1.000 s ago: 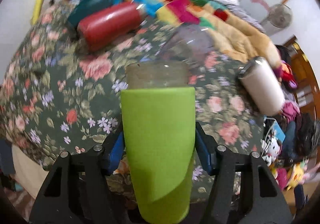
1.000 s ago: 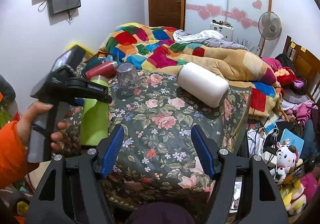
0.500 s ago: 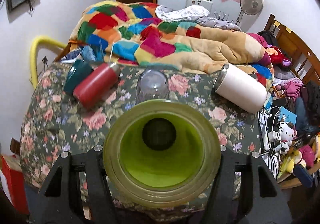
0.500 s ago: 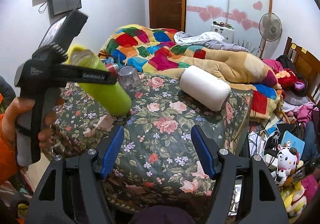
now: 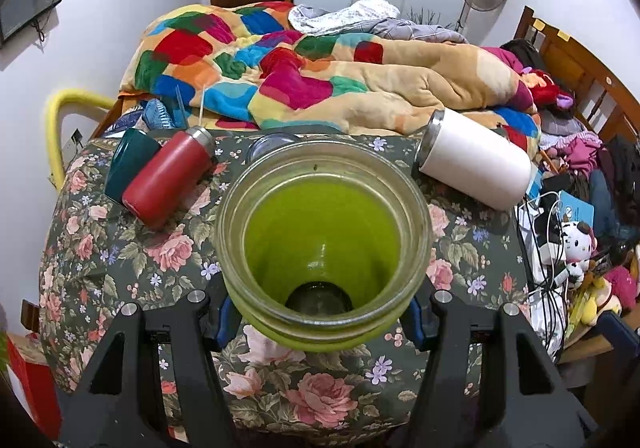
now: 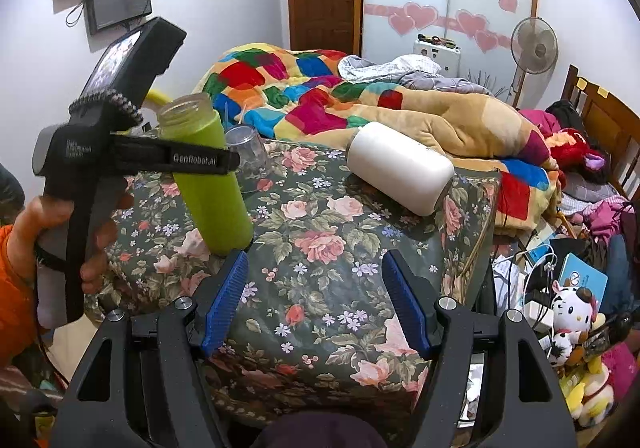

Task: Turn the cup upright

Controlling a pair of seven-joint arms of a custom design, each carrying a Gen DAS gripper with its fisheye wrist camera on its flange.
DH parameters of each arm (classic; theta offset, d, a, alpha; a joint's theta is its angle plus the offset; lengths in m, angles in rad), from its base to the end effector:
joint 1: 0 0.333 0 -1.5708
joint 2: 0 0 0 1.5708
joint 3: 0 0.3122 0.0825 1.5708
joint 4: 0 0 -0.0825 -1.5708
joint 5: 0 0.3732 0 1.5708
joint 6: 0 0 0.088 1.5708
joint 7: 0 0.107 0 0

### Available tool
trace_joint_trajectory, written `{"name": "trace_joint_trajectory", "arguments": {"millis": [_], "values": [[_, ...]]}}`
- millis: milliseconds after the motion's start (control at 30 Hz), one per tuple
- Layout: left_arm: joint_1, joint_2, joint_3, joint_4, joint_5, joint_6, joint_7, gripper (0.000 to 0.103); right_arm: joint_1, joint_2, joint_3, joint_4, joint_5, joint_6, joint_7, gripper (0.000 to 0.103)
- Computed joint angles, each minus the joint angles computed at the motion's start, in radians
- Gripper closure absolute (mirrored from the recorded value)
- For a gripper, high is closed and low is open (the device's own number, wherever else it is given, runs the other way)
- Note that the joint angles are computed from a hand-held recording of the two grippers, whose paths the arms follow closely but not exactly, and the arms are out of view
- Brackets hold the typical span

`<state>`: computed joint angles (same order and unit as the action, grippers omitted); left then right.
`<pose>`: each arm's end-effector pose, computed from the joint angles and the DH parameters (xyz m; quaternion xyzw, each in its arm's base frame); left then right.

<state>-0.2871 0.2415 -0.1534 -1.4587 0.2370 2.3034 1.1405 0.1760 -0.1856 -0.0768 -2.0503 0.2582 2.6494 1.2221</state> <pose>0.6118 -0.2684 0.6139 -0.6384 0.7043 -0.2478 0.1871 0.5407 0.0436 0.6111 -0.7306 0.5584 -0.2334 0.3161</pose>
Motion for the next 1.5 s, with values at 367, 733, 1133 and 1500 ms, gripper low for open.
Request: {"name": "trace_joint_trajectory", "arguments": {"millis": [367,733,1133,1500], "values": [[0.025,-0.062,-0.018,-0.058,-0.082,-0.010,0.076,0.038,0.010,-0.039,0.000,-0.016,-0.005,0.017,0.007,0.037],[0.099,-0.448,-0.066,-0.412,-0.059,0.264,0.094,0.037,0.093,-0.177,-0.044,-0.075,0.039,0.142,0.000,0.037],[0.275,-0.840,-0.176,-0.687,-0.066,0.583,0.057,0.018,0.255,-0.357,-0.108,-0.182,0.021,0.393,0.054,0.031],[0.455,-1.028,-0.308,-0.805,-0.133,0.666,0.030,0.000,0.172,-0.396,-0.037,-0.258,-0.131,0.513,0.224,0.006]]}}
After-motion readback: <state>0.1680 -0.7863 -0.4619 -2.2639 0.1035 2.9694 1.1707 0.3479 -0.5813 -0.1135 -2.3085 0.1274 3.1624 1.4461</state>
